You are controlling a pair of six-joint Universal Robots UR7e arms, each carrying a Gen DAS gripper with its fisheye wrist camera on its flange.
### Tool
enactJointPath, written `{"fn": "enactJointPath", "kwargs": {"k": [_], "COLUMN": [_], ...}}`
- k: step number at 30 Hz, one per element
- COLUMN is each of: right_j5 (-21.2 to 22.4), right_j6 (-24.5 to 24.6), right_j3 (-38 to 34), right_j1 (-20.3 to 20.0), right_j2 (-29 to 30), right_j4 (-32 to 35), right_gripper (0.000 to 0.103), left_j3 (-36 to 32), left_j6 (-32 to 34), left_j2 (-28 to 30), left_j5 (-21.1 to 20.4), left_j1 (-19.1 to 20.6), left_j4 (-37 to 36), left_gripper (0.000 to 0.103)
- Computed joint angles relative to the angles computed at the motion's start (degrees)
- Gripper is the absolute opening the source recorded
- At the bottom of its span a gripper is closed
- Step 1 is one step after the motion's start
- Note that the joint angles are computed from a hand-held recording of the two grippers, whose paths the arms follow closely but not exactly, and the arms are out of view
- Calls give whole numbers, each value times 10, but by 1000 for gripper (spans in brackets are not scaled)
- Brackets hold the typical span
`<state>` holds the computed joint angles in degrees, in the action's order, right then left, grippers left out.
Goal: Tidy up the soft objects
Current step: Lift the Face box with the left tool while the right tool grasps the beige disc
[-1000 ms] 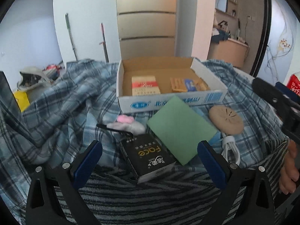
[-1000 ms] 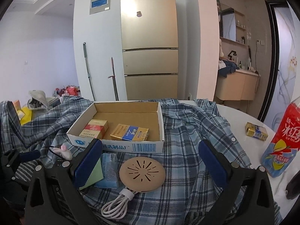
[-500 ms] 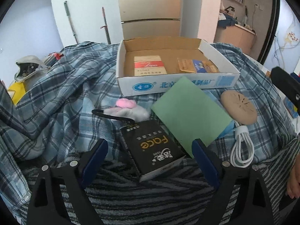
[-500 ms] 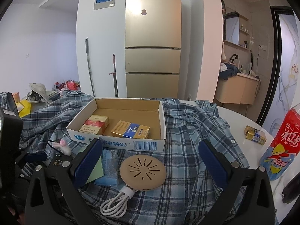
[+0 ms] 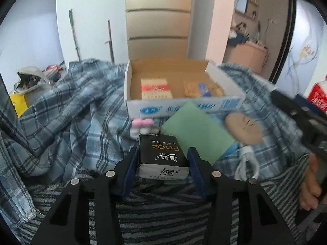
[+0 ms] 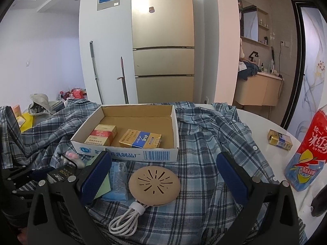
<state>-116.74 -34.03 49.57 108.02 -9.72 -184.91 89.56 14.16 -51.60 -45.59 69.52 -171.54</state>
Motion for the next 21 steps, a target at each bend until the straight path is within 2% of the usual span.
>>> {"fn": "enactJointPath", "kwargs": {"k": [2, 5, 8, 10, 12, 14, 16, 19, 21], "right_j5": [0, 0, 1, 0, 0, -2, 4, 6, 5], "right_j6": [9, 25, 38, 41, 45, 47, 52, 56, 60], "right_j3": [-1, -2, -3, -4, -7, -11, -13, -25, -38], "right_j1": [-1, -4, -6, -7, -7, -8, -9, -11, -11], "right_j2": [-1, -4, -6, -6, -6, -4, -6, -2, 2], "right_j4": [7, 19, 28, 32, 41, 51, 73, 115, 150], "right_gripper": [102, 102, 102, 102, 102, 102, 96, 91, 89], "left_j3": [11, 14, 22, 29, 43, 59, 70, 76, 74], "left_j6": [19, 30, 27, 37, 61, 101, 119, 126, 125], "left_j2": [-3, -5, -21, -24, -26, -20, -19, -19, -18], "left_j5": [-9, -16, -68, -90, -105, -108, -118, -127, -126], "left_j1": [-3, -4, 1, 2, -1, -7, -9, -8, -8], "left_j4": [-32, -37, -23, -41, -86, -173, -225, -272, -278], "left_gripper": [51, 51, 50, 50, 50, 50, 50, 50, 50]}}
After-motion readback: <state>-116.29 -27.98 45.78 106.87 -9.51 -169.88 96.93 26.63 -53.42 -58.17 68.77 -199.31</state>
